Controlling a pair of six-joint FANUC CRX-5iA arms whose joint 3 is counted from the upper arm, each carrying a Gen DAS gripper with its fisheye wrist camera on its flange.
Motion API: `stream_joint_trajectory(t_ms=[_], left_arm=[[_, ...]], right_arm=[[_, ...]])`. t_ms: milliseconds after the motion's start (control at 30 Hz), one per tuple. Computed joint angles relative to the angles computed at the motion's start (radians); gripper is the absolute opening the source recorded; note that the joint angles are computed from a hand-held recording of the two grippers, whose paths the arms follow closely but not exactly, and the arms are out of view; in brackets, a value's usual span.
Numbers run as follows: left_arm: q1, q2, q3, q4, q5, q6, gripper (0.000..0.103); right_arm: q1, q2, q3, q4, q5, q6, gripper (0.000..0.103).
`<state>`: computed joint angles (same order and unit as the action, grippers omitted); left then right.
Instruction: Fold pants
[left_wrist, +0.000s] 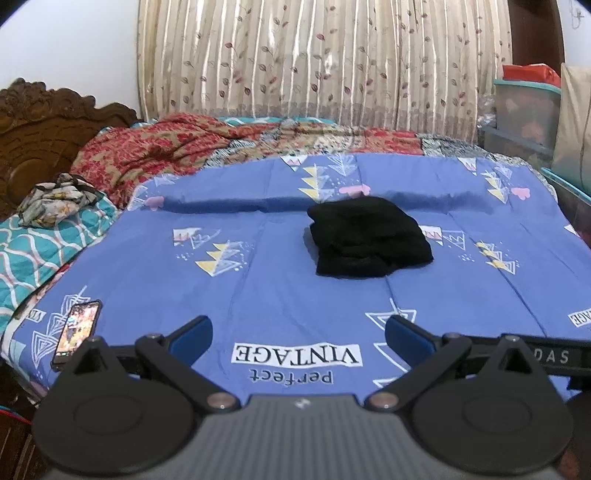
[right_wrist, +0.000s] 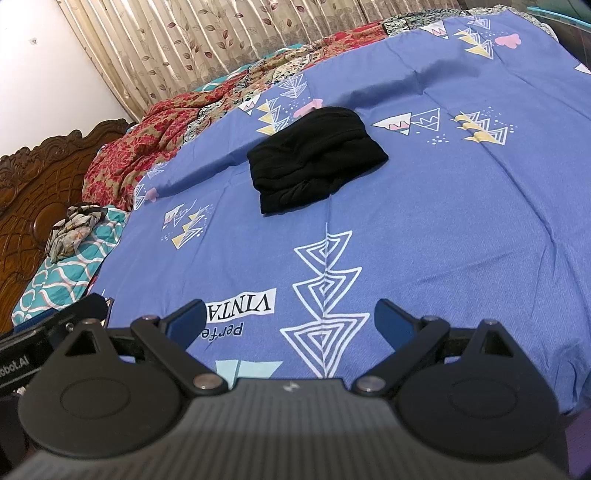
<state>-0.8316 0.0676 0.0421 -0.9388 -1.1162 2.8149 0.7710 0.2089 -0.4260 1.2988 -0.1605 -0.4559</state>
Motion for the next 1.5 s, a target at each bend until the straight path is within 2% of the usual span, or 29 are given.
stream_joint_trajectory(t_ms=[467, 833, 1100, 1267, 1400, 1500], left_arm=[[0.022, 0.002, 0.0, 0.04, 0.035, -0.046, 0.103], [0.03, 0.005, 0.001, 0.067, 0.041, -0.079, 0.103], [0.036, 0.011, 0.007, 0.082, 0.034, -0.097, 0.103], [0.066, 0.02, 0.013, 0.138, 0.025, -0.124, 0.103], [0.073, 0.038, 0.031, 0.158, -0.009, -0.146, 0.103], [0.079, 0.042, 0.035, 0.175, -0.015, -0.159, 0.103]], right_arm=[[0.003, 0.0, -0.006, 0.002, 0.003, -0.004, 0.099], [0.01, 0.001, -0.002, -0.044, 0.001, 0.038, 0.099], [0.01, -0.001, -0.005, -0.038, 0.001, 0.033, 0.099], [0.023, -0.001, 0.001, -0.085, -0.016, 0.073, 0.099], [0.015, -0.005, -0.007, -0.055, -0.007, 0.044, 0.099], [0.019, -0.003, 0.002, -0.093, -0.007, 0.081, 0.099]])
